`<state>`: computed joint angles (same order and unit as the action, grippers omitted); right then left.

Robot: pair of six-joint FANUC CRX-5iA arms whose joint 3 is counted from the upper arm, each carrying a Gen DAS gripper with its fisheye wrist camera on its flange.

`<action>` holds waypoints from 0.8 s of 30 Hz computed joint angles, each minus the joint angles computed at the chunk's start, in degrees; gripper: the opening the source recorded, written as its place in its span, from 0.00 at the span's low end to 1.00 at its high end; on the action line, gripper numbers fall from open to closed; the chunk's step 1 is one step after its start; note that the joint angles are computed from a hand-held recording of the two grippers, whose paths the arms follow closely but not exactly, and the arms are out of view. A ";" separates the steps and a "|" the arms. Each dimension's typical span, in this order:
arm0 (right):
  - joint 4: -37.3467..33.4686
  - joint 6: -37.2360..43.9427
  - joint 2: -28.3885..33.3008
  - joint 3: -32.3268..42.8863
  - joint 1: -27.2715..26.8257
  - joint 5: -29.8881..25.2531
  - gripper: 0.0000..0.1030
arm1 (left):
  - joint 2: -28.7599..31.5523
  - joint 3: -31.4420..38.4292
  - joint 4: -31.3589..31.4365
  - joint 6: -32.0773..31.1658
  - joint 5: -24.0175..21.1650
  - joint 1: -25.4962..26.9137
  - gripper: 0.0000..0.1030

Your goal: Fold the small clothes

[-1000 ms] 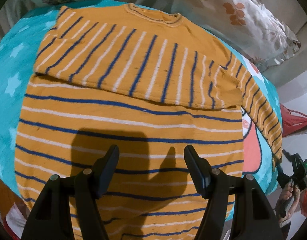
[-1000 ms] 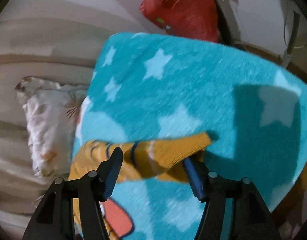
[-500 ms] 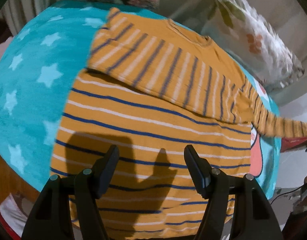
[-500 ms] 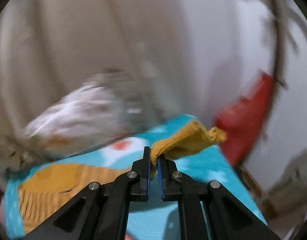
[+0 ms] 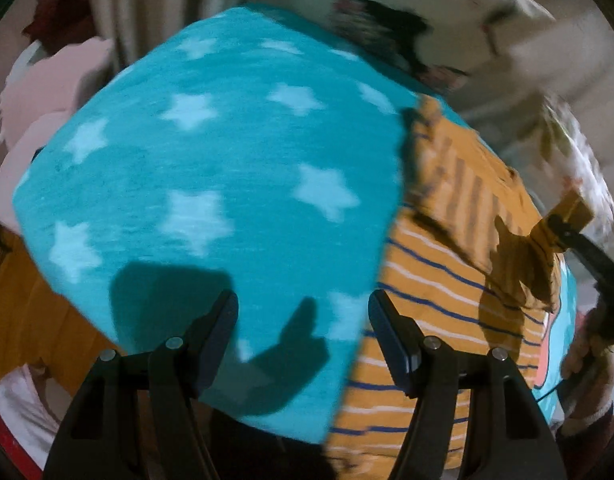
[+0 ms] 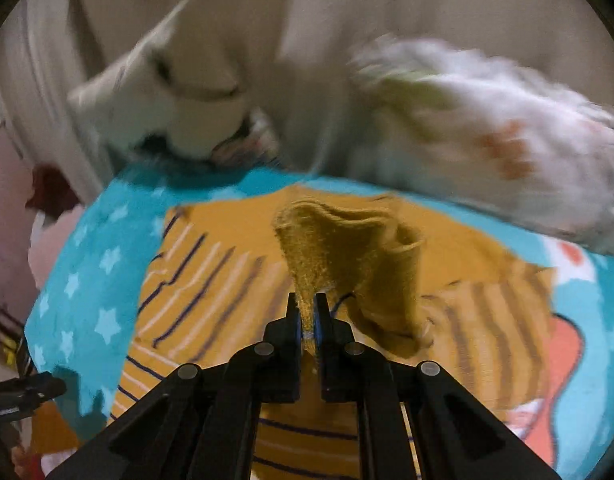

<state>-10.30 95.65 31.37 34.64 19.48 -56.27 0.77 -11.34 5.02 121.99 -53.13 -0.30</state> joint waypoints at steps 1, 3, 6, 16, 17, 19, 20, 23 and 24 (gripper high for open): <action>0.91 -0.20 0.55 -0.01 1.08 -0.16 0.06 | -0.92 -1.58 0.76 -0.79 0.27 1.48 0.65; 2.93 -0.29 3.09 1.80 3.16 -2.06 0.06 | -2.26 -3.69 1.62 -2.00 0.64 3.32 0.65; 6.53 -1.72 5.22 2.08 5.53 -3.23 0.08 | -3.60 -6.26 2.95 -3.41 1.32 5.99 0.65; 4.89 0.79 6.60 3.85 9.17 -7.46 0.18 | -2.24 -7.83 8.11 -11.21 2.67 9.53 0.65; 1.61 2.69 6.55 5.31 8.68 -9.82 0.21 | -1.93 -7.58 8.54 -12.15 2.93 9.34 0.65; -1.46 3.85 5.66 5.54 8.06 -10.96 0.27 | -1.43 -7.01 8.86 -13.54 3.32 8.86 0.65; -2.65 3.44 4.76 4.89 7.45 -10.76 0.34 | -1.00 -6.57 8.99 -14.20 3.41 8.51 0.65; 0.57 -0.80 3.04 1.88 6.87 -7.84 0.37 | 0.13 -6.20 10.43 -16.00 3.66 8.00 0.65; 2.61 -1.74 3.06 1.29 7.14 -7.07 0.37 | 0.53 -6.13 11.03 -16.57 3.59 7.91 0.65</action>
<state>-7.68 93.91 34.43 35.94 26.61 -63.34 1.29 -17.47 16.05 105.41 -49.53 7.61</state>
